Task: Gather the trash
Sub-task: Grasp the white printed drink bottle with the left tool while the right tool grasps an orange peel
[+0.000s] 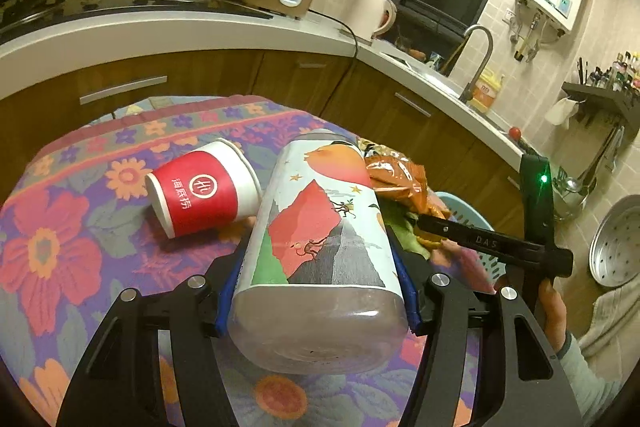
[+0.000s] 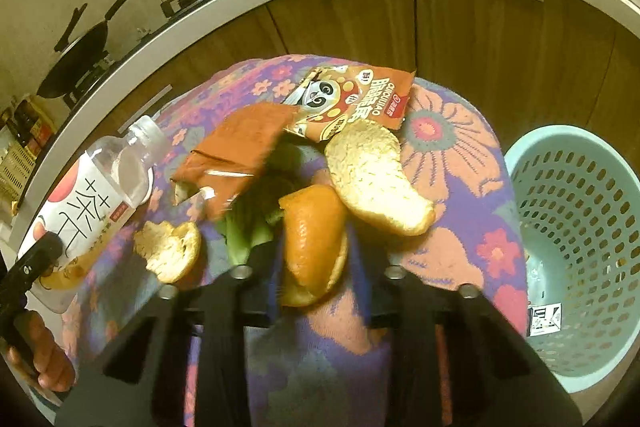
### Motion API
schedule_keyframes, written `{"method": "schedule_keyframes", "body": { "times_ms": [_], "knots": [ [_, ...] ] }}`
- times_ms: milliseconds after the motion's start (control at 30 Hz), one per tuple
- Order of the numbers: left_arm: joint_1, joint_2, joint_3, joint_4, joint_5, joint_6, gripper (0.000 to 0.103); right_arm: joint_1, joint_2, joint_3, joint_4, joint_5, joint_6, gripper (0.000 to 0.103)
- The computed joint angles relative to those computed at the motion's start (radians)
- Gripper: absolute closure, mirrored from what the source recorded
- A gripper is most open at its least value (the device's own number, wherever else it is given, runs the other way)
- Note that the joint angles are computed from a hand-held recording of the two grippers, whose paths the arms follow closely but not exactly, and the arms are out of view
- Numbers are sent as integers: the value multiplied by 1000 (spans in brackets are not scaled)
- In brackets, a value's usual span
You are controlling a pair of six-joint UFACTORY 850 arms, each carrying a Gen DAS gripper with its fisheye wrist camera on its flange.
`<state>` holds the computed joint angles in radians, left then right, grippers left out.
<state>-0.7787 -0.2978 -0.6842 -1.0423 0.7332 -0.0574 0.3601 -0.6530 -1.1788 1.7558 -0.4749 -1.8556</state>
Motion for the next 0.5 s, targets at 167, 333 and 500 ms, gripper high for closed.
{"method": "schedule_keyframes", "body": {
  "times_ms": [167, 333, 500],
  "knots": [
    [-29, 11, -1, -19, 25, 21, 45, -30, 61, 87, 77, -88, -117, 87],
    [-67, 15, -22, -55, 48, 79, 45, -63, 130, 160, 117, -158, -187, 90],
    [-93, 2, -67, -74, 54, 139, 45, -92, 193, 221, 160, -192, -258, 95]
  ]
}}
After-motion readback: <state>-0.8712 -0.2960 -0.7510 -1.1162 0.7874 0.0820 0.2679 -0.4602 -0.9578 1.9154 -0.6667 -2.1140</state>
